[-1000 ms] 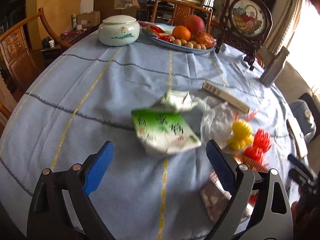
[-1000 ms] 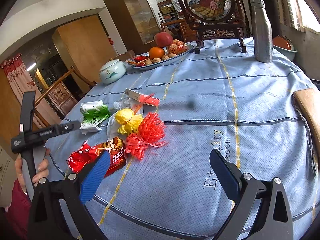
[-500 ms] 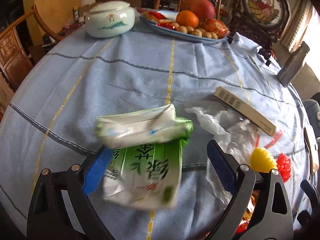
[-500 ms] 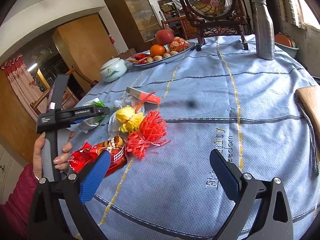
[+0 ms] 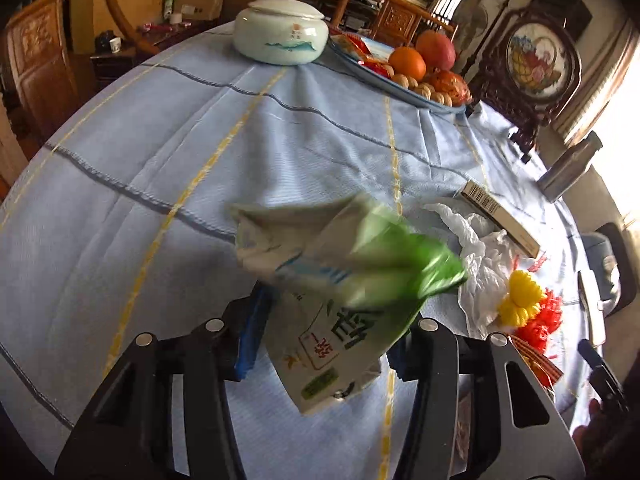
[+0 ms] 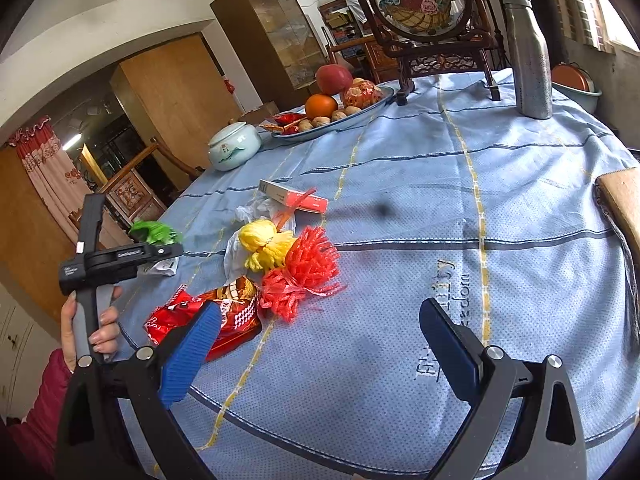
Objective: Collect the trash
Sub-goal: 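Grasp the green snack bag with the left gripper and lift it, then hold the green bag in the left gripper while the right gripper grasps the red chip bag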
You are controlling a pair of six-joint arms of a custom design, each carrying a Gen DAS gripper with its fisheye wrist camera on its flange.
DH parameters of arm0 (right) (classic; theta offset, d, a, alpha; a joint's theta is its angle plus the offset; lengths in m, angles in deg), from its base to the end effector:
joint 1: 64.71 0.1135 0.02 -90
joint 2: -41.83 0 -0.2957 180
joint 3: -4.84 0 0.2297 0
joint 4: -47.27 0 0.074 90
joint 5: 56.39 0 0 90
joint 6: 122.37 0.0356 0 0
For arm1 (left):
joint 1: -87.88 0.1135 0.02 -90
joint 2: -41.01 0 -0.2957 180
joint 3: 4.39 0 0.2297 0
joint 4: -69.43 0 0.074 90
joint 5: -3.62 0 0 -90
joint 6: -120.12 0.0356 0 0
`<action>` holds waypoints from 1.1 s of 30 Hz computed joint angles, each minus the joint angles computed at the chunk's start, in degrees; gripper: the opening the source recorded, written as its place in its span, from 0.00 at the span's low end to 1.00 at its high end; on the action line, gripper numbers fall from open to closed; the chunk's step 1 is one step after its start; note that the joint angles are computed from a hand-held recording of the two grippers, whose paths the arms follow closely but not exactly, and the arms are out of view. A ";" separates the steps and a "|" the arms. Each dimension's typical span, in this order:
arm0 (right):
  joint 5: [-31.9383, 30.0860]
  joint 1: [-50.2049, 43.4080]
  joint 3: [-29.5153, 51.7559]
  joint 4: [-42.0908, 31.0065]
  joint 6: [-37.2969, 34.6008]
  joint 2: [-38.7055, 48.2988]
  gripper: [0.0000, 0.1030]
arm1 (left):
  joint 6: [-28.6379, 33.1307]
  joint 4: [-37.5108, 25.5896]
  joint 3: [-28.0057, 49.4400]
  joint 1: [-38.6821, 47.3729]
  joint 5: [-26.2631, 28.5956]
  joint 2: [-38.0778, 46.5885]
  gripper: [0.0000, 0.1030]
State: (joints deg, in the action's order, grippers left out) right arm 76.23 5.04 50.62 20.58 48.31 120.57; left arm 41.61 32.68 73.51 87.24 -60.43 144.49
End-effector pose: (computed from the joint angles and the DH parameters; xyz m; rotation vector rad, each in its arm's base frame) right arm 0.0938 0.1846 0.1921 0.4559 2.2399 0.3698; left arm 0.3451 -0.0194 0.2080 0.4170 2.5429 -0.5302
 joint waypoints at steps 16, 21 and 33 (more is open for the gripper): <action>-4.49 -0.65 9.60 1.43 -9.96 4.35 0.95 | -4.38 -2.33 4.07 5.17 5.35 3.35 0.58; -12.14 -4.98 17.75 1.54 -18.25 12.08 0.95 | -3.75 -2.95 4.26 4.60 5.07 3.74 0.69; -14.81 -6.09 34.32 -10.47 -24.40 28.03 0.94 | -0.69 -4.73 4.00 3.63 6.27 3.32 0.81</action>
State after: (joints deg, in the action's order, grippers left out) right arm 61.42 -1.04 84.95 10.11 23.90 148.60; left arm 40.92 27.95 77.51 90.86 -54.16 147.81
